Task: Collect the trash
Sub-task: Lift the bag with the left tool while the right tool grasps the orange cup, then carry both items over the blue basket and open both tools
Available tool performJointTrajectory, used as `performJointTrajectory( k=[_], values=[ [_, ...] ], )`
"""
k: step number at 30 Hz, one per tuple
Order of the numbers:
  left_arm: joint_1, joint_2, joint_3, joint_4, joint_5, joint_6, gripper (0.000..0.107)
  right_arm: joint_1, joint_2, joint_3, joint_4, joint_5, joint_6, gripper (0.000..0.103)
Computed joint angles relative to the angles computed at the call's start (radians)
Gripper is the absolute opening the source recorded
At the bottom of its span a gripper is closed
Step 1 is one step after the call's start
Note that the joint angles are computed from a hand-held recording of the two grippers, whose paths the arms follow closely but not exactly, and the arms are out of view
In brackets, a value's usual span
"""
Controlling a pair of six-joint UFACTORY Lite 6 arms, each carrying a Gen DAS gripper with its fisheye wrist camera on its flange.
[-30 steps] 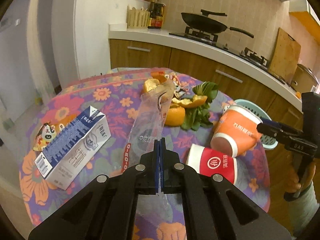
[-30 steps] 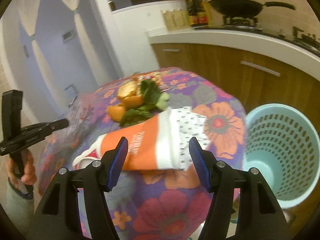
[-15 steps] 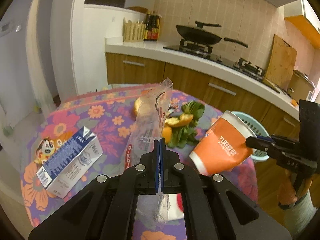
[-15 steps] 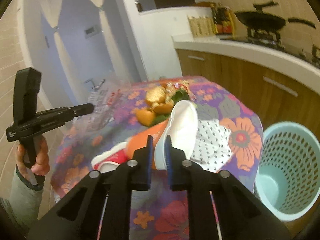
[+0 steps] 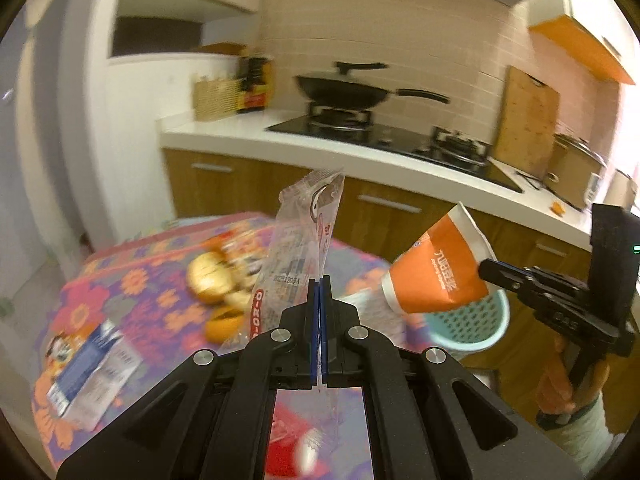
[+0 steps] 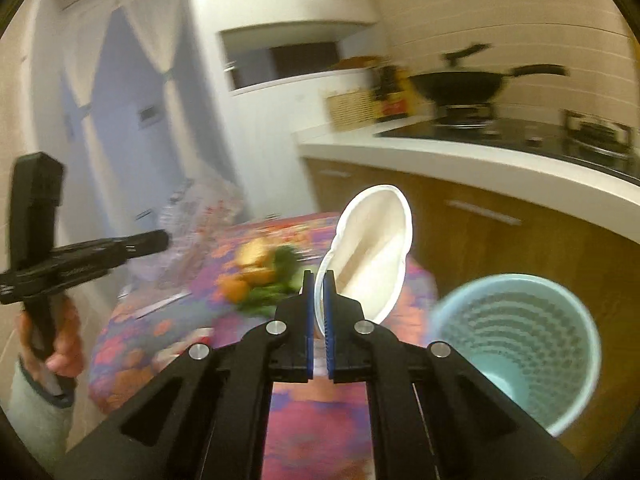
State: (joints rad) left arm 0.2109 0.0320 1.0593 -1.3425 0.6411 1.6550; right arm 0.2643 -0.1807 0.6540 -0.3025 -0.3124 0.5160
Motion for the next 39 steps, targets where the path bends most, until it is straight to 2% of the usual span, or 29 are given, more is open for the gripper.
performJointTrajectory(
  k=[2,5,8,12,17,19,21,26,28,30,36,39],
  values=[
    [-0.115,-0.012,0.0,0.014,-0.062,-0.05,0.0,-0.104,-0.032,-0.05,-0.135,-0.025,0.124,0.003],
    [-0.31,0.018,0.036,0.054,-0.17,-0.16,0.0,-0.265,-0.043,-0.115,-0.173,-0.046,0.135,0.003],
    [-0.49,0.108,0.112,0.126,-0.275,-0.294,0.0,-0.425,0.049,-0.123,-0.331,-0.123,0.261,0.003],
    [-0.642,0.323,0.294,0.278,-0.335,-0.52,0.0,-0.533,0.233,-0.077,-0.355,-0.172,0.262,0.003],
    [-0.738,0.665,0.642,0.591,-0.289,-0.906,0.0,-0.583,0.46,0.045,-0.409,-0.172,0.301,0.003],
    [-0.744,0.786,0.778,0.656,-0.242,-0.998,0.0,-0.583,0.524,0.094,-0.439,-0.152,0.326,0.003],
    [-0.752,0.854,0.855,0.72,-0.227,-1.072,0.0,-0.585,0.569,0.126,-0.447,-0.143,0.334,0.003],
    [-0.754,1.055,1.128,0.856,-0.112,-1.236,0.0,-0.585,0.643,0.201,-0.52,-0.118,0.42,0.003],
    [-0.749,1.112,1.213,0.886,-0.069,-1.276,0.005,-0.597,0.664,0.222,-0.587,-0.121,0.481,0.003],
    [-0.749,1.127,1.224,0.907,-0.078,-1.29,0.023,-0.59,0.666,0.233,-0.59,-0.112,0.492,0.005],
    [-0.735,1.066,1.122,0.867,-0.121,-1.235,0.025,-0.601,0.627,0.204,-0.601,-0.114,0.489,0.007],
    [-0.732,1.005,1.035,0.838,-0.158,-1.193,0.036,-0.617,0.574,0.157,-0.581,-0.127,0.471,0.016]
  ],
)
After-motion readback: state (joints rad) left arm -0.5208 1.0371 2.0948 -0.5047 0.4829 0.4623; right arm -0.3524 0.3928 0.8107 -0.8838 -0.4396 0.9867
